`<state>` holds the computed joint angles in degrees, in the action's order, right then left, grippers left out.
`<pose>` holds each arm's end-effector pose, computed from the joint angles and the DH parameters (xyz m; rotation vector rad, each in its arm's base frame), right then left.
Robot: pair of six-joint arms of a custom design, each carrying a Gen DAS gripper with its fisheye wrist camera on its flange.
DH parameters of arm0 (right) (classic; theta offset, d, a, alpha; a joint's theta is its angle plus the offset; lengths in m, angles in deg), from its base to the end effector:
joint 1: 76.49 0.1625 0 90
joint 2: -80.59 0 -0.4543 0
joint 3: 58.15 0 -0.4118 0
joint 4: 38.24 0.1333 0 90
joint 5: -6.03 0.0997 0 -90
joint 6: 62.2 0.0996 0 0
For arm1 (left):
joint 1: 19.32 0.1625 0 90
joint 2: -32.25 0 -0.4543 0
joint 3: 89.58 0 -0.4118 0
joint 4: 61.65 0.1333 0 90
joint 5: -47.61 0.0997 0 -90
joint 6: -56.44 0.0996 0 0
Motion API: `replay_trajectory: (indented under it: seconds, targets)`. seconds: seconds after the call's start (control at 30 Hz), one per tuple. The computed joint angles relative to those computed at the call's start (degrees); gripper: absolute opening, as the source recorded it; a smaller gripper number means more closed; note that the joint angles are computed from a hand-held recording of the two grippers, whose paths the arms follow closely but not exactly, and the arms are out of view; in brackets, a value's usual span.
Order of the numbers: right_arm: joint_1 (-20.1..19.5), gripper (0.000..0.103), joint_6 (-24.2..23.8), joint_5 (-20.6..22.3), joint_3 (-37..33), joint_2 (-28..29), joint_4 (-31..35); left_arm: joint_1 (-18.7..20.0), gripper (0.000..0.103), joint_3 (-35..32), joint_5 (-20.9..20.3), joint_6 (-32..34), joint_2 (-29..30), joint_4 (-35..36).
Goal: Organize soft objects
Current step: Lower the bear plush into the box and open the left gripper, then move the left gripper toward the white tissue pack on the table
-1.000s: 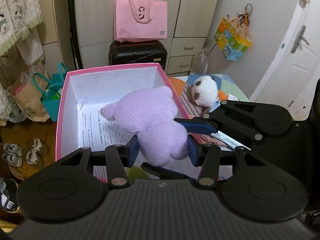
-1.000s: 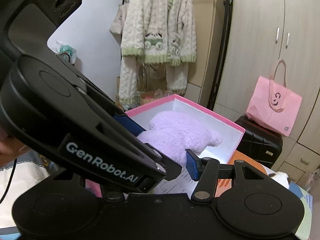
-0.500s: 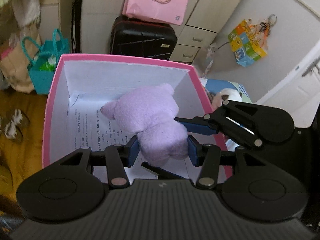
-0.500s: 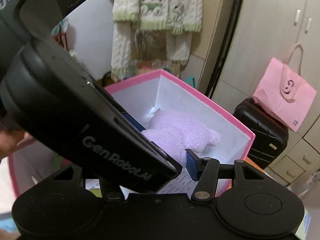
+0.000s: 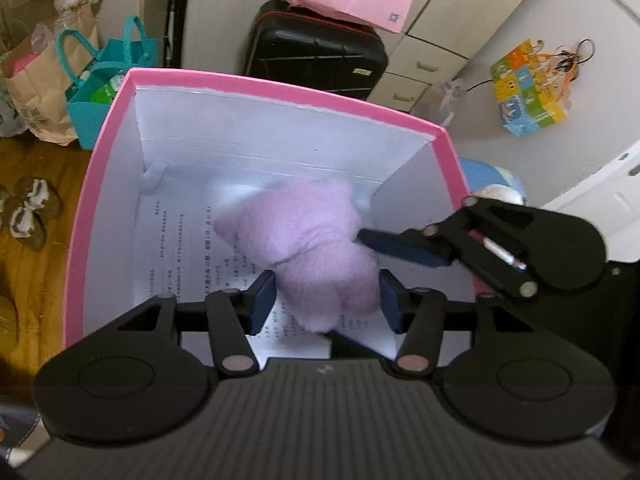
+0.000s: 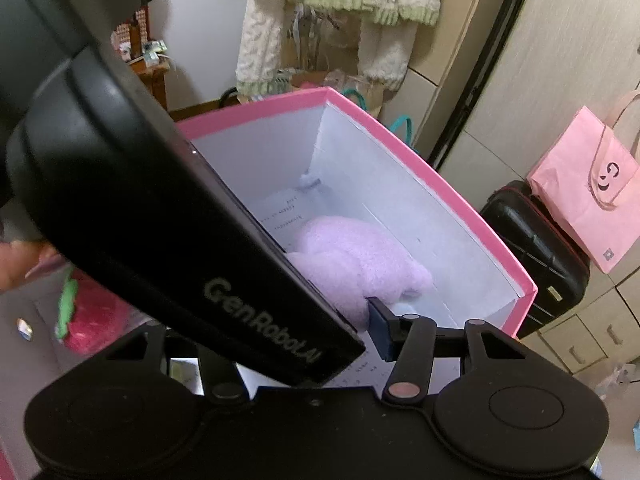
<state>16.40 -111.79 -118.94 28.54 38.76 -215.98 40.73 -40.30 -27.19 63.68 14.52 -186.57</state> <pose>0.1144 -0.7542 0.1830 0.7455 -2.1423 0.5306 -0.3056 -0.8497 -0.0047 0.9104 2.7416 -0.1592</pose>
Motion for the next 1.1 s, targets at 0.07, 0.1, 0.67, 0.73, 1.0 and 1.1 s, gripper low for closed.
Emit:
replay_trajectory:
  seconds: [0.07,0.1,0.67,0.73,1.0,1.1]
  targets:
    - [0.1,0.06,-0.7,-0.7,0.5,0.0,-1.6,-0.5,0.064,2.1,1.5,1.9,-1.0,-2.1]
    - [0.1,0.061,-0.8,-0.6,0.9,-0.2,-1.7,-0.7,0.065,3.8,2.1,3.0,-1.9,-3.6]
    - [2.8,0.063,-1.7,1.2,13.3,-7.3,-11.7,-4.0,0.071,27.4,4.4,9.9,-19.2,-17.8]
    - [3.2,0.064,-1.7,1.1,14.2,-8.1,-12.3,-4.5,0.071,29.8,3.9,10.3,-21.0,-18.6]
    - [4.9,0.065,-1.6,1.7,20.3,-12.2,-15.5,-6.3,0.071,36.6,1.3,10.9,-26.5,-19.1]
    - [5.8,0.065,-1.1,1.6,23.0,-14.0,-16.3,-7.4,0.071,39.5,1.7,11.8,-28.2,-20.3]
